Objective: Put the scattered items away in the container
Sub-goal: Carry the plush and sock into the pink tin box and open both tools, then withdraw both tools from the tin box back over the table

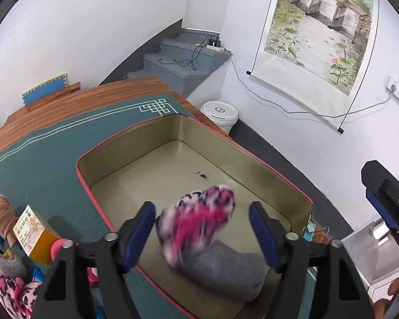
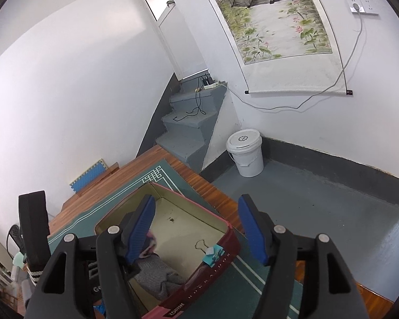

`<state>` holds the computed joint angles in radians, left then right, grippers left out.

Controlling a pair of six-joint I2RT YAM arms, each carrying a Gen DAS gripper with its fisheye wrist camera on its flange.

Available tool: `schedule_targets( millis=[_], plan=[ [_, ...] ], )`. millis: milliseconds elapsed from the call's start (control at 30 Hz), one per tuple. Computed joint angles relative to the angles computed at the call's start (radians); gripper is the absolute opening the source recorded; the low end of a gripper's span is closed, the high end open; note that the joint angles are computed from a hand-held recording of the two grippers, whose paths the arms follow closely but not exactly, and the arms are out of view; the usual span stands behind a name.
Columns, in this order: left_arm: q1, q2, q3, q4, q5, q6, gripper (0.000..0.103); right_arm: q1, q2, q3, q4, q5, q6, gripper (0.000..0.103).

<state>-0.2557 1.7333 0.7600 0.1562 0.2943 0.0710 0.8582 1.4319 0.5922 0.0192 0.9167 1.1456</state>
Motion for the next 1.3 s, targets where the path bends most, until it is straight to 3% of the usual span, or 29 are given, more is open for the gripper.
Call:
schedule_targets(
  millis=[500,733,967,1300],
  plan=[
    [-0.044,0.055,-0.003,-0.018,-0.046,0.037,0.077,0.032,-0.005,0.000,-0.002,0.049,0.020,0.071],
    [-0.073,0.022,-0.066,-0.002,-0.097,0.102,0.077,0.025,-0.014,-0.013,-0.001,0.049,0.036,0.074],
    [-0.079,-0.047,-0.143,-0.018,-0.062,0.215,0.077,0.035,-0.033,-0.024,-0.009,0.074,0.052,0.077],
    [-0.085,-0.280,-0.355,-0.076,0.018,0.337,0.077,0.090,-0.075,-0.027,-0.033,0.159,0.069,0.078]
  ],
)
